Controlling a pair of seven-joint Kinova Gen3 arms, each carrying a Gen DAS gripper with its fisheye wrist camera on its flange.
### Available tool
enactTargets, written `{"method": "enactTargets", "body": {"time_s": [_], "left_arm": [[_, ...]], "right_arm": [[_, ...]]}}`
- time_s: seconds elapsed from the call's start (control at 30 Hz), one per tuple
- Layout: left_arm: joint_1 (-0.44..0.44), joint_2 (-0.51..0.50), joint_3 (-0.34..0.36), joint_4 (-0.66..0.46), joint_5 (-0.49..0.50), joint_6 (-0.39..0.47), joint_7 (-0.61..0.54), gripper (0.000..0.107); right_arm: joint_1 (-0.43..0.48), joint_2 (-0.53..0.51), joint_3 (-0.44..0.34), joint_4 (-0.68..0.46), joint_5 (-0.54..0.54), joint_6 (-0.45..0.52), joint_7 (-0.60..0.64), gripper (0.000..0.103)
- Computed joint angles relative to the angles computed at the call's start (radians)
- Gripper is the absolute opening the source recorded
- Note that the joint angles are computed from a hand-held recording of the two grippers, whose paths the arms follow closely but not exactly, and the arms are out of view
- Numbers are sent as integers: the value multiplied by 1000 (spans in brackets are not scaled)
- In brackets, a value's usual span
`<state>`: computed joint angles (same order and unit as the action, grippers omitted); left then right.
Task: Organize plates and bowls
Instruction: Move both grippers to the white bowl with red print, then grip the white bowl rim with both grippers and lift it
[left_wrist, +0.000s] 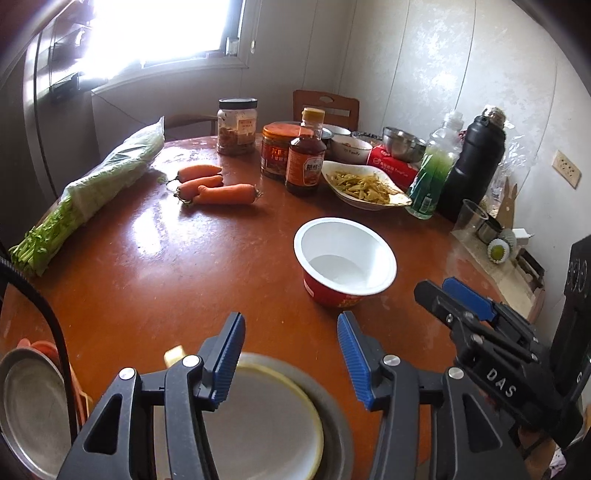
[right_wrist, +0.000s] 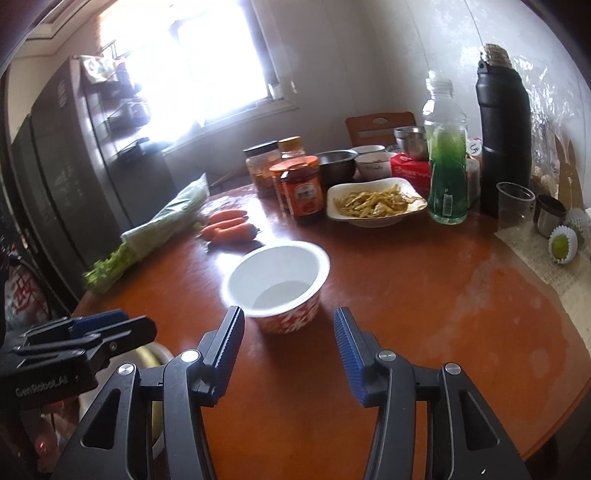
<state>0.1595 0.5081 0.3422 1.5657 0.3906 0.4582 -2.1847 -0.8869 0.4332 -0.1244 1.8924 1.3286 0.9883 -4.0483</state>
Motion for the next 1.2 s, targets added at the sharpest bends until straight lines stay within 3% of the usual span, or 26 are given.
{"method": "enactTargets", "body": {"time_s": [0.2,0.4,0.67,0.87,1.03,1.1,1.2], "left_arm": [[115,57,-92,-123,-95,65,131,55],[163,130,-122,-263,-152,174,233,57],[229,201,-165,-383,-228,255,353,57],[239,228,-167,-419,-251,279,402,57],[236,211,-155,-376,-260,244,392,54],[206,212,-114,-366,-238,257,345,44],[188,206,-92,-346,-205,261,300,39]], "right_arm": [[91,0,23,10,17,-112,14,52],[152,17,49,1,35,-224,48,52],[200,44,80,-23,38,-331,116,50],[192,46,95,-10,85,-378,105,30],[183,30,71,20,107,-360,68,29],[179,22,62,41,133,-355,27,28],[179,11,37,66,160,-339,-26,27]]}}
